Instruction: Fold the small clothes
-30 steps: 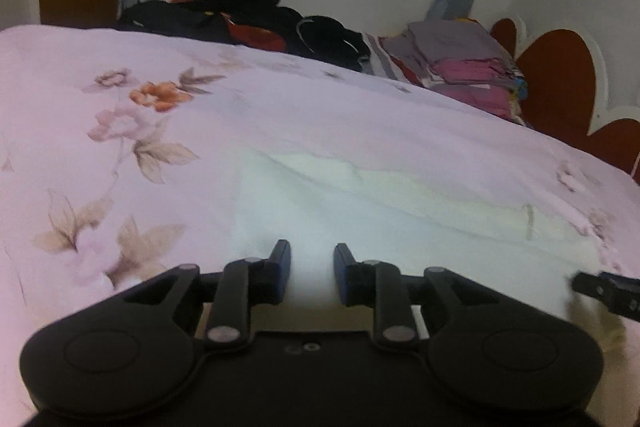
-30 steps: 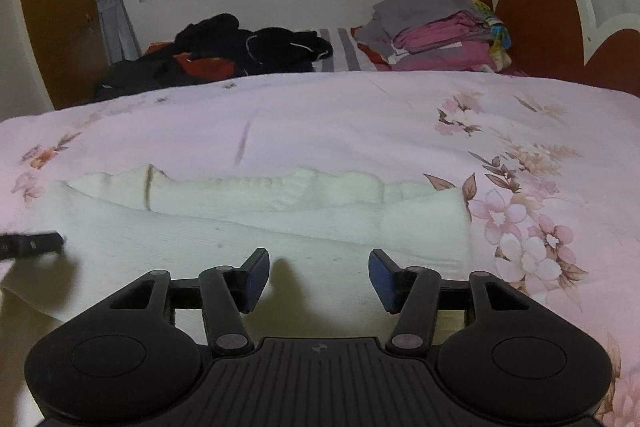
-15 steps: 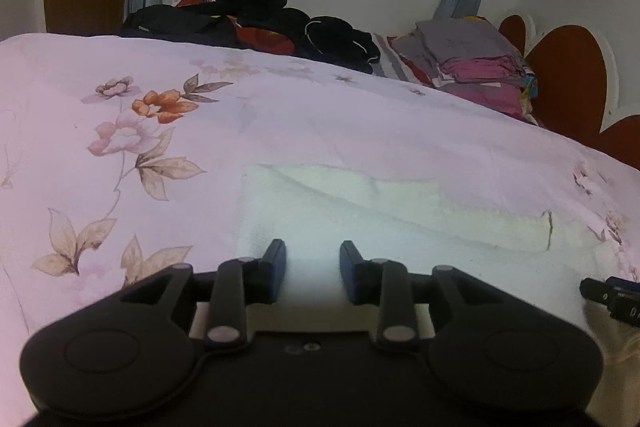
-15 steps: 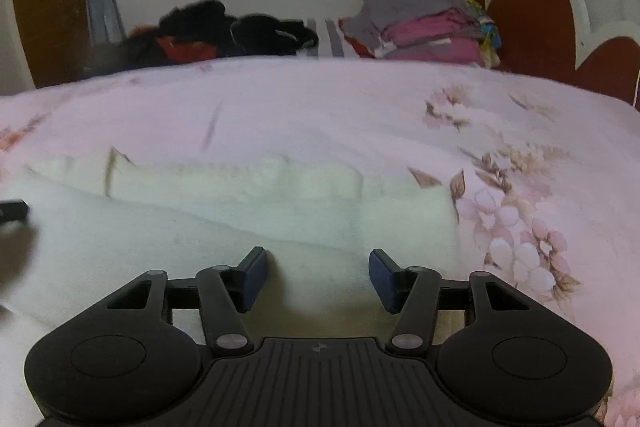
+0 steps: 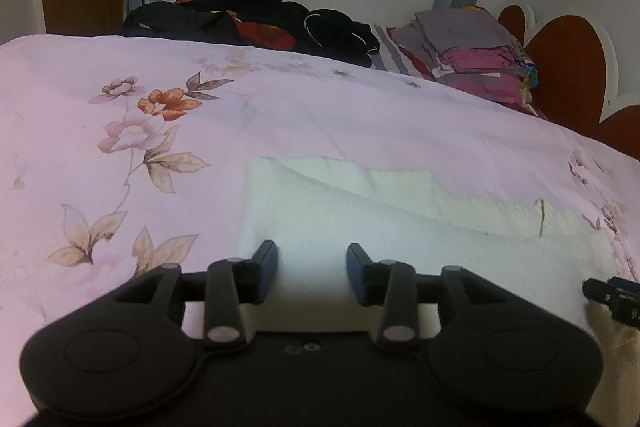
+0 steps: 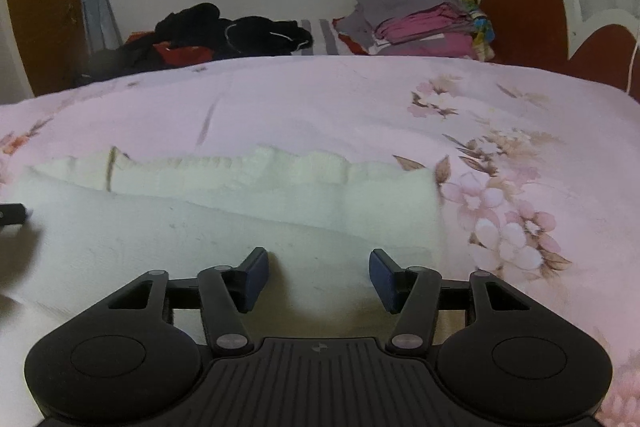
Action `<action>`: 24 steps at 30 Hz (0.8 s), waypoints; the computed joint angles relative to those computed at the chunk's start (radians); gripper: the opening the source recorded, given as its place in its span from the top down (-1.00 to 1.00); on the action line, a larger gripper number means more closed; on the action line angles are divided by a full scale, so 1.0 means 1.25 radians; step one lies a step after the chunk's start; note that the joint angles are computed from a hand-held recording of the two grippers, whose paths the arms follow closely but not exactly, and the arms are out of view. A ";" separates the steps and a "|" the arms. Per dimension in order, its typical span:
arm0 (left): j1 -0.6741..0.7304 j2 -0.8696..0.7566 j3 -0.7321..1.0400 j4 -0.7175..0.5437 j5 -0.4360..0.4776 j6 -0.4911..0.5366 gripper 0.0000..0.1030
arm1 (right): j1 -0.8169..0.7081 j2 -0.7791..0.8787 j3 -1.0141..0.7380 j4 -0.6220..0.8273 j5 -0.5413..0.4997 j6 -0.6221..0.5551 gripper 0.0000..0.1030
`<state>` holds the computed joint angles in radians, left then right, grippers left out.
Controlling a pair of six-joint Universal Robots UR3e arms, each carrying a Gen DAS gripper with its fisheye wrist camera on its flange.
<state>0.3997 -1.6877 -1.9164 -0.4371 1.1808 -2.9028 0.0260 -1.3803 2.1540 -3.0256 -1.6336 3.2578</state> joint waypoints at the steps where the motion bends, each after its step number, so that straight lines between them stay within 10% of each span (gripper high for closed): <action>1: 0.003 0.009 -0.005 -0.002 -0.002 0.002 0.25 | -0.007 -0.008 0.007 0.003 0.003 0.006 -0.08; 24: 0.007 0.259 -0.183 -0.110 -0.034 0.083 0.13 | -0.003 -0.289 0.178 0.111 0.098 -0.015 -0.08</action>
<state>0.4087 -1.3641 -2.1454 -0.5748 1.1381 -2.7991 0.0229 -1.7411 2.3771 -2.8874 -1.5114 3.2392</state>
